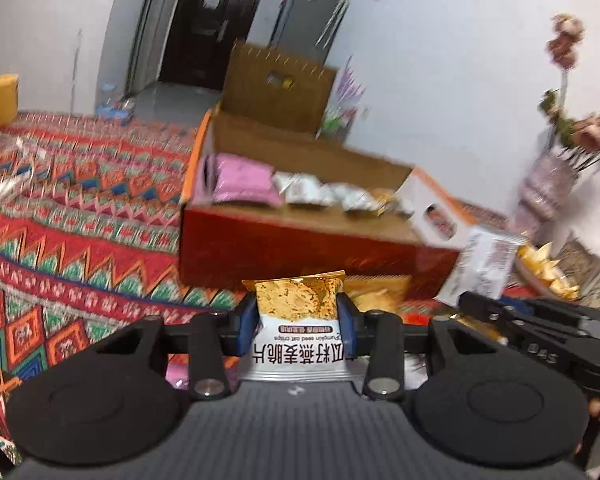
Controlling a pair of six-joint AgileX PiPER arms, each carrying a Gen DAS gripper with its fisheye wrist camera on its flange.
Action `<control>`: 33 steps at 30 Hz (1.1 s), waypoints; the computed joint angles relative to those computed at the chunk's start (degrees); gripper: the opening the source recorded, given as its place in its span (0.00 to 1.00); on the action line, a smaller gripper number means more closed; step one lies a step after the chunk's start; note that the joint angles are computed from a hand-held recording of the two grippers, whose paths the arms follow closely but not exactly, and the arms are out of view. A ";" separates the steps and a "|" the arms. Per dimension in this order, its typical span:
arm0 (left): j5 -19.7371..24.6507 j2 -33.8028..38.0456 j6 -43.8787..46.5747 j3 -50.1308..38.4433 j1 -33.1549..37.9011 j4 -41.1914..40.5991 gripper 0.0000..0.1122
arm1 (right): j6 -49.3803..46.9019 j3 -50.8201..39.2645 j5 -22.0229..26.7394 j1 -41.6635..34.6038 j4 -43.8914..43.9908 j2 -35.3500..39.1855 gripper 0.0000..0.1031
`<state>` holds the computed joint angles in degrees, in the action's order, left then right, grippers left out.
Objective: Organize snacks
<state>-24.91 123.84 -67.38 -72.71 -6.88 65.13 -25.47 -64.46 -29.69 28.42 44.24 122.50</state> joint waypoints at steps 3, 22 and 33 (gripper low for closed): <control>-1.23 -4.83 7.94 5.60 -0.88 -7.86 0.36 | 0.72 2.08 -2.56 0.64 -0.24 -1.48 0.03; -0.36 -45.67 35.91 52.62 -9.01 -41.93 0.37 | 5.10 39.10 -30.24 39.11 29.18 -28.23 0.01; 2.36 -54.44 43.72 57.19 -13.32 -52.10 0.37 | 4.96 40.95 -35.01 49.49 39.28 -29.31 0.01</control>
<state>-22.55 69.39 -23.67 -15.53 -20.20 13.03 -20.51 -23.51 -64.70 77.91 83.53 93.19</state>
